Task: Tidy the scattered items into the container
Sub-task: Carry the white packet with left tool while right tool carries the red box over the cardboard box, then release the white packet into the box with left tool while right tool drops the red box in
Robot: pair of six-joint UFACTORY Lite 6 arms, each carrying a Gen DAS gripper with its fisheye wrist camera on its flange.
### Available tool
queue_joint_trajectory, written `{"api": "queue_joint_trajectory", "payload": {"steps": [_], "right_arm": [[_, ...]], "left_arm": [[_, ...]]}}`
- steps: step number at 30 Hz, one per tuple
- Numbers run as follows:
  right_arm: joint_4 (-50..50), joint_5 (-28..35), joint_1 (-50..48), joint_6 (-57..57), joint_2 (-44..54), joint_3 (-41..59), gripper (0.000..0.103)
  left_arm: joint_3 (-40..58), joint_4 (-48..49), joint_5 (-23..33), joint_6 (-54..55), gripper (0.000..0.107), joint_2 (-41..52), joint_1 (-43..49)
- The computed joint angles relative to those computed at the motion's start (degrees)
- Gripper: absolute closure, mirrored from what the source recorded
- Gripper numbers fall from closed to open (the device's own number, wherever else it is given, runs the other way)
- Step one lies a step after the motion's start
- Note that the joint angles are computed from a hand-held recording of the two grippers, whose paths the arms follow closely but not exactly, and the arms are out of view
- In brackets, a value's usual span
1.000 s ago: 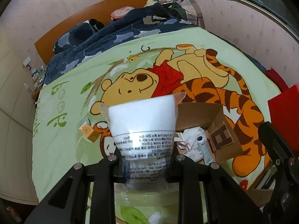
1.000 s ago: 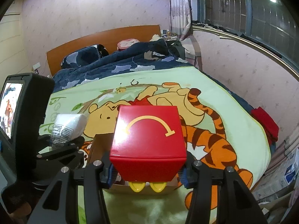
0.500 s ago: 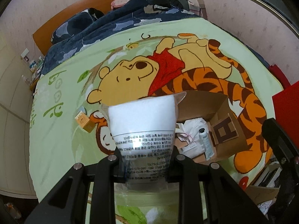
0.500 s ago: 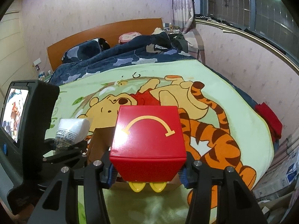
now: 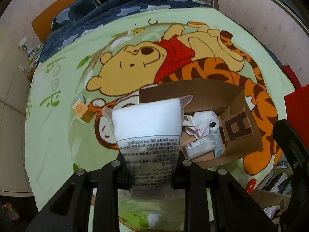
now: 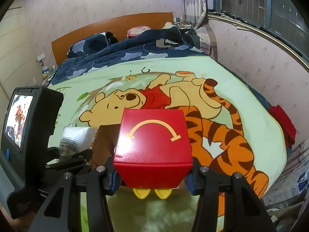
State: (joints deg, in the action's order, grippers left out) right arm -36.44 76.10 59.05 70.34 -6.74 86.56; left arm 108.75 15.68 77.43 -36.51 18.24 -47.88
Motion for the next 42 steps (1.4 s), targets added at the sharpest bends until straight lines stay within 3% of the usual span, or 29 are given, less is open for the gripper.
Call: {"api": "queue_joint_trajectory", "payload": {"steps": [10, 18, 26, 33, 36, 38, 42], "right_arm": [[3.92, -8.08, -9.17, -7.37, 1.52, -2.60, 0.051], [5.00, -10.90, -13.73, -10.38, 3.12, -3.28, 0.051], [6.18, -11.72, -14.63, -11.59, 3.74, -3.39, 0.051], [6.30, -11.20, -13.52, -11.57, 3.36, -3.54, 0.051], [9.14, -11.31, -14.62, -13.77, 2.90, -4.21, 0.051], [10.92, -11.04, -15.69, -15.22, 2.83, -4.64, 0.051], [9.82, -11.89, -15.36, -13.94, 0.46, -6.54, 0.045]], "left_arm": [[8.36, -1.90, 0.07, 3.23, 0.080, 9.44, 3.61], [18.11, -1.72, 1.57, 5.72, 0.080, 17.59, 5.08], [19.04, -1.66, 1.94, 6.17, 0.080, 18.50, 5.23], [13.89, -1.16, 0.53, 5.40, 0.079, 14.74, 3.81], [11.65, -0.93, -0.22, 4.69, 0.065, 13.54, 3.29], [10.21, 0.09, -1.27, 3.21, 0.030, 12.29, 3.15], [11.01, 2.58, -1.87, 2.68, 0.021, 11.91, 2.32]]}}
